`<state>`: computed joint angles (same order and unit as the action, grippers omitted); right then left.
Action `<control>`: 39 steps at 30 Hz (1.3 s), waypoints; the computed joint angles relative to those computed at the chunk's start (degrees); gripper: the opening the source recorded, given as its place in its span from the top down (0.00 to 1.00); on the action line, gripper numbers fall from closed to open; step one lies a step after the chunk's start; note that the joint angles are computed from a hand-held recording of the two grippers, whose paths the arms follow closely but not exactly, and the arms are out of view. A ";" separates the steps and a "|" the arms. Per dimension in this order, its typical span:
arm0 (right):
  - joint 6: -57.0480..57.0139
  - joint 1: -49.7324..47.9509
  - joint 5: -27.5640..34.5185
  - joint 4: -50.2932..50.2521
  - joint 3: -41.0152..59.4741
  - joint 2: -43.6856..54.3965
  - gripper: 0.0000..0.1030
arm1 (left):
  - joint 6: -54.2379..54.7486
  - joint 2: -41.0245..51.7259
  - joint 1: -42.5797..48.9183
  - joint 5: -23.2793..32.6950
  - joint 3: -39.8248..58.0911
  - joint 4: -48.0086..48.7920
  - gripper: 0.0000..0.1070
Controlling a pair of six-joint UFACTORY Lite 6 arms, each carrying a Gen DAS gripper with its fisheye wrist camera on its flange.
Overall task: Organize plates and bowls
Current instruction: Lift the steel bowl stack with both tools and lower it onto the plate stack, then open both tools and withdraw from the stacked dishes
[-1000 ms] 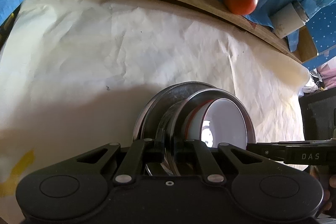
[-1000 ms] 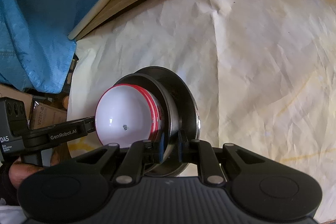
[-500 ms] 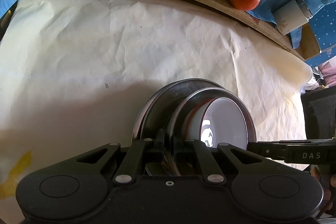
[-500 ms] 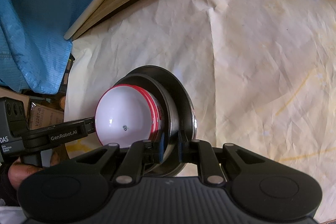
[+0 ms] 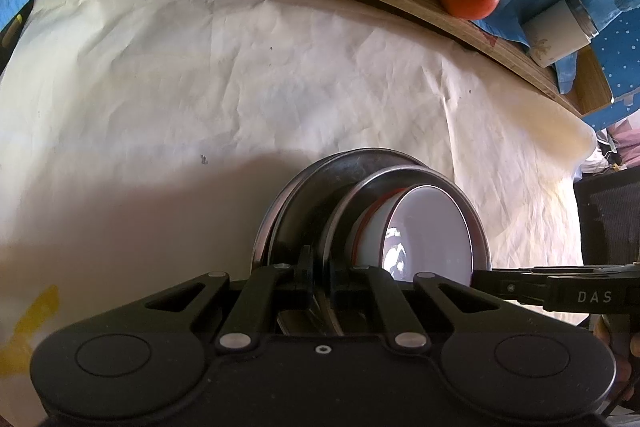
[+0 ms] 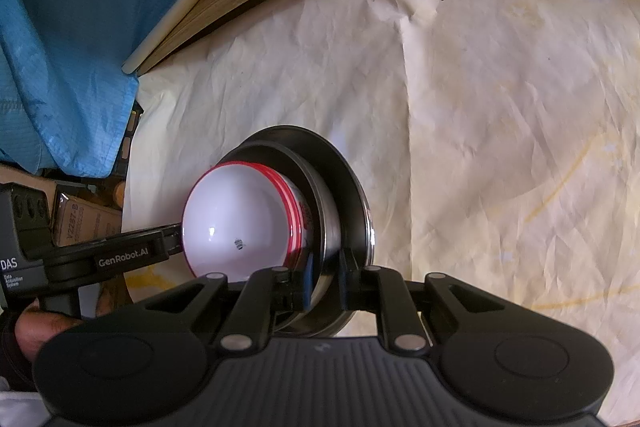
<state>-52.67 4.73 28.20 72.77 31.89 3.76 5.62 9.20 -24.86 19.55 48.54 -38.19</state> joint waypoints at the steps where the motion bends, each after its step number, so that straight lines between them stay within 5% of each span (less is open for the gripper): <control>1: -0.16 0.03 -0.01 0.06 0.00 -0.02 0.85 | 0.04 -0.01 0.02 0.00 -0.02 -0.04 0.96; 32: -1.19 2.12 -1.75 1.94 -0.78 -1.13 0.83 | 2.57 -1.09 1.15 -0.52 -1.53 -2.84 0.93; 39: -1.48 1.60 -2.38 2.13 -2.42 -3.65 0.72 | -0.24 -1.84 0.54 -1.59 -2.02 0.28 0.88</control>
